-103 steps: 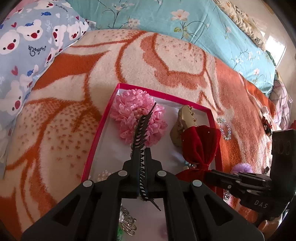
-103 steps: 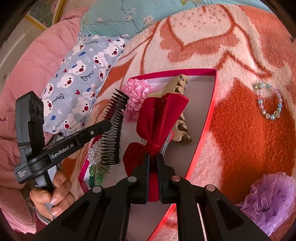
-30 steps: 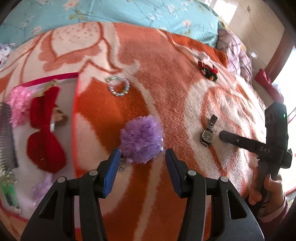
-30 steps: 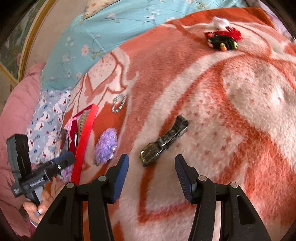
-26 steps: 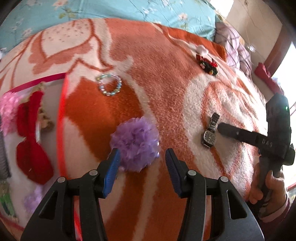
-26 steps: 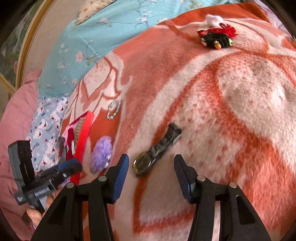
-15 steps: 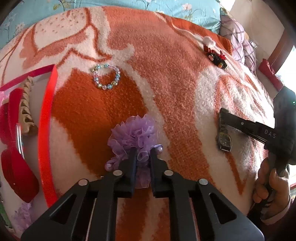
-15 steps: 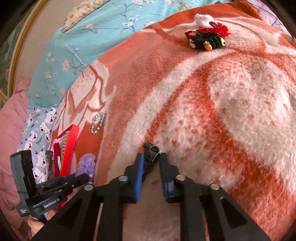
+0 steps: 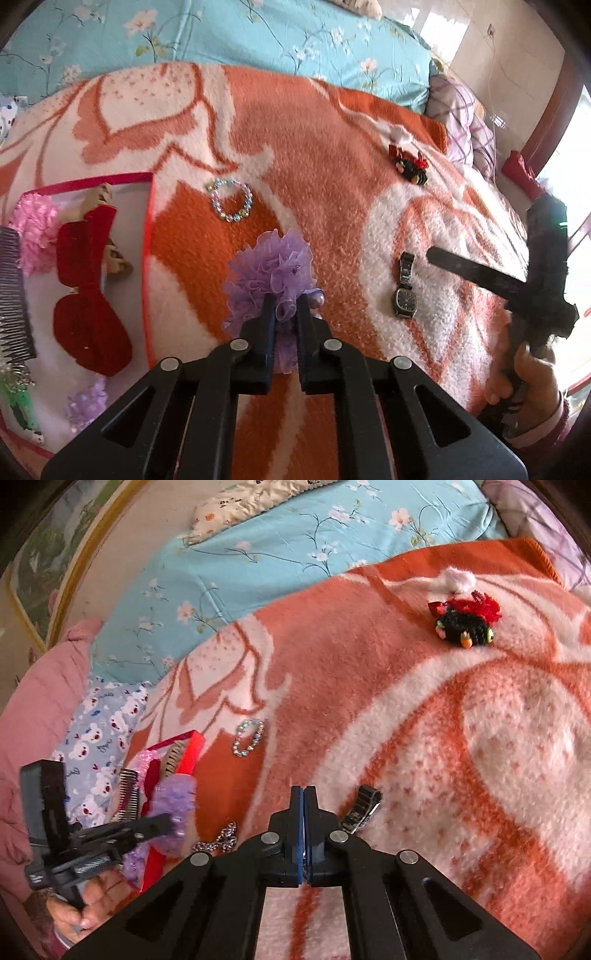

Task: Organize jewelry
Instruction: 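Carry the purple scrunchie and wristwatch with both tools into the box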

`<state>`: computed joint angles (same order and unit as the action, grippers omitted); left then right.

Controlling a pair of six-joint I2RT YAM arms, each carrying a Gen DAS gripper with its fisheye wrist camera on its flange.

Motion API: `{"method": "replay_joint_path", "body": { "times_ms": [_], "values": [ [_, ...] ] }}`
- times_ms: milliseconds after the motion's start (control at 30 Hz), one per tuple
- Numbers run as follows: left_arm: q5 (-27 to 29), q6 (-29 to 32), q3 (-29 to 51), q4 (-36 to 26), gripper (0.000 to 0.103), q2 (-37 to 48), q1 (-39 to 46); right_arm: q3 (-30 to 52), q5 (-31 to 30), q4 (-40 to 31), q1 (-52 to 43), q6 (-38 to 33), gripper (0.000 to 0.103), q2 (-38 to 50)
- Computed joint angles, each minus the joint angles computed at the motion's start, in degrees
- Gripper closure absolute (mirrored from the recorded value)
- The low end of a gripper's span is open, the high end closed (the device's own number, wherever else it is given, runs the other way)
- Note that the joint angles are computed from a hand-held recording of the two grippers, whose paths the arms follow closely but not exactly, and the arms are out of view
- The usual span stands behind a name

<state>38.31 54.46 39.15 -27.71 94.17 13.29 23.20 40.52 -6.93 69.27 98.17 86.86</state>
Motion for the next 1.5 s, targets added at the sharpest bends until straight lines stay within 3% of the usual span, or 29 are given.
{"method": "replay_joint_path", "body": {
  "times_ms": [67, 133, 167, 233, 400, 467, 600, 933, 1100, 1500],
  "values": [
    [0.7, 0.3, 0.4, -0.9, 0.096, -0.6, 0.9, 0.1, -1.8, -0.7, -1.4, 1.6, 0.082, 1.6],
    [1.5, 0.8, 1.3, -2.5, 0.096, -0.5, 1.6, -1.6, -4.3, 4.7, -3.3, 1.1, 0.067, 4.4],
    [1.8, 1.2, 1.5, -3.0, 0.096, -0.5, 2.0, -1.5, -5.3, 5.1, -3.8, 1.5, 0.066, 5.7],
    [2.2, 1.7, 1.8, -3.9, 0.096, -0.9, 2.5, -1.5, -6.2, 8.5, -4.8, 2.4, 0.066, 9.5],
    [2.8, 2.9, 2.4, -5.6, 0.096, -0.8, 3.6, 3.7, -6.7, 5.5, -9.0, -1.7, 0.068, 14.7],
    [3.0, 3.5, 2.8, -6.5, 0.096, -0.7, 4.2, 4.8, -6.6, 3.6, -9.5, -2.0, 0.083, 15.3],
    [3.7, 5.2, 4.0, -8.6, 0.096, -0.7, 6.0, 3.3, -3.7, 4.4, -7.1, -1.4, 0.086, 13.2],
    [6.2, 9.3, 8.1, -14.4, 0.096, -0.3, 12.1, 8.3, 4.0, -5.3, 0.0, -2.7, 0.087, 4.5],
    [7.0, 11.0, 11.7, -17.1, 0.096, 1.6, 16.0, 10.6, 5.5, -3.9, 0.9, -6.2, 0.094, 3.4],
    [8.5, 14.5, 20.3, -22.1, 0.096, 7.0, 25.4, 18.3, 4.8, 0.7, 0.2, -19.1, 0.094, 5.8]
  ]
}}
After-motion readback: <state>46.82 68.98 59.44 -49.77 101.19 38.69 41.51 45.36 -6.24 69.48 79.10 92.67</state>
